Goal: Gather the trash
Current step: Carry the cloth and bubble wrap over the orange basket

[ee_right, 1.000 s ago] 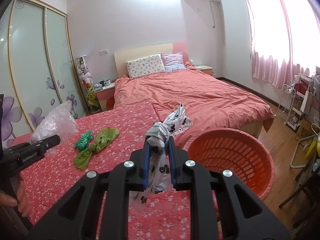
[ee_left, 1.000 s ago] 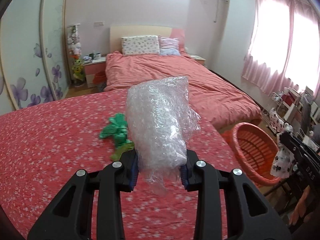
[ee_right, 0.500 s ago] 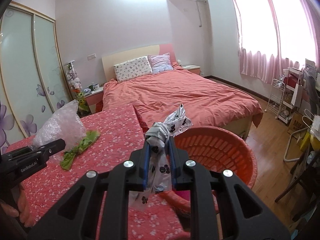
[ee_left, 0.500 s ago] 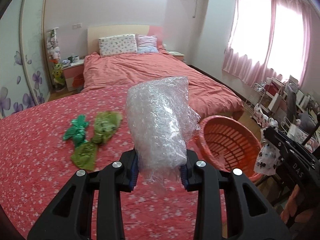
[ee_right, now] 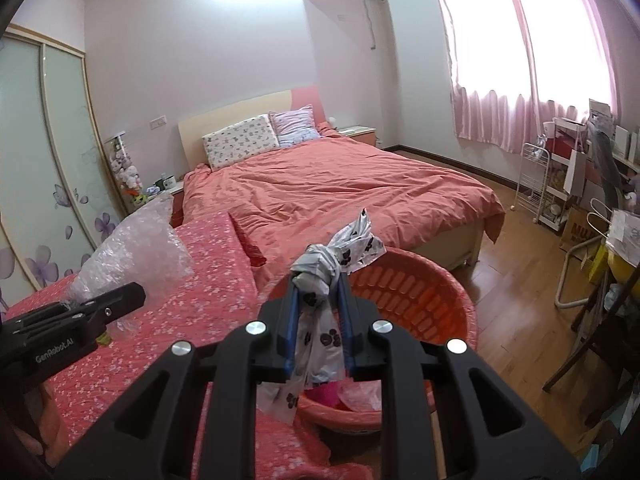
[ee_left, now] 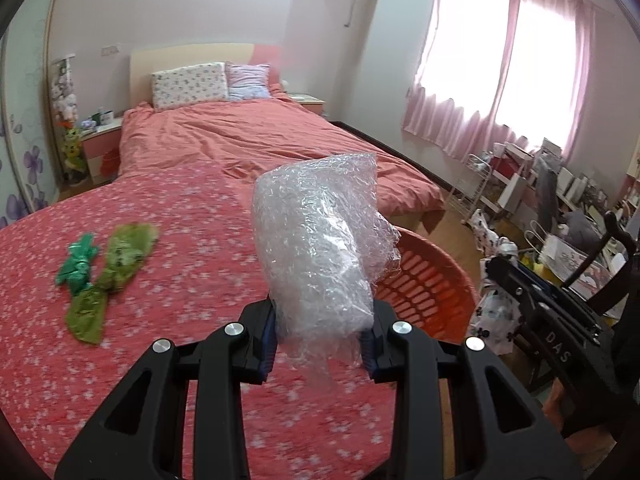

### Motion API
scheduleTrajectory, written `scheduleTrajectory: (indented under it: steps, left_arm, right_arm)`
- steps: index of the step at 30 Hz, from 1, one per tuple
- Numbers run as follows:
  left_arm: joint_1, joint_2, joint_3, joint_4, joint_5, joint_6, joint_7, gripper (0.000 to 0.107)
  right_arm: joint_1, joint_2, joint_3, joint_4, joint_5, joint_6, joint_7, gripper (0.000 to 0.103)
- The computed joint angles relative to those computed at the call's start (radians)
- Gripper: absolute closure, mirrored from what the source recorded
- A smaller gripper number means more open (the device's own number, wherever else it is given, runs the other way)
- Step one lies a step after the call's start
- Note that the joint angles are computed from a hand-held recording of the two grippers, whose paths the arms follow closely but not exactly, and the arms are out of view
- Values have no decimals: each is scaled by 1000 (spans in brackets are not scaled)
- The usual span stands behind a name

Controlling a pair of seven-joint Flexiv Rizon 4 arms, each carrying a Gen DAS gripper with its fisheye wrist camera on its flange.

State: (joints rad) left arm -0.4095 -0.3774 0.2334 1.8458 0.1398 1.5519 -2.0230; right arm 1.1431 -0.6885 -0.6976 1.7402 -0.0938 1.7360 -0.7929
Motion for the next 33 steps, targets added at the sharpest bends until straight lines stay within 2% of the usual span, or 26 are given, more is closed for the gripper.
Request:
scheduleTrajectory:
  steps: [6,17,28,33]
  left_arm:
    - [59,-38,-102,-31,-64,15,75,73]
    - [102,-111,-214,-76,-199,41,220,73]
    - [133,-153,-283,-97,-290,34,320,73]
    - [132,-174,-286,-119,-314,16,345,72]
  right_arm:
    - [-33,-8,15,4,17,6,8,84]
    - [-94,-34,53,-20,22,1,31,83]
    - [-174,-60,115,-69,-9,-6,54,83]
    - [-217,-75,154,-101,-16,-3,60,80]
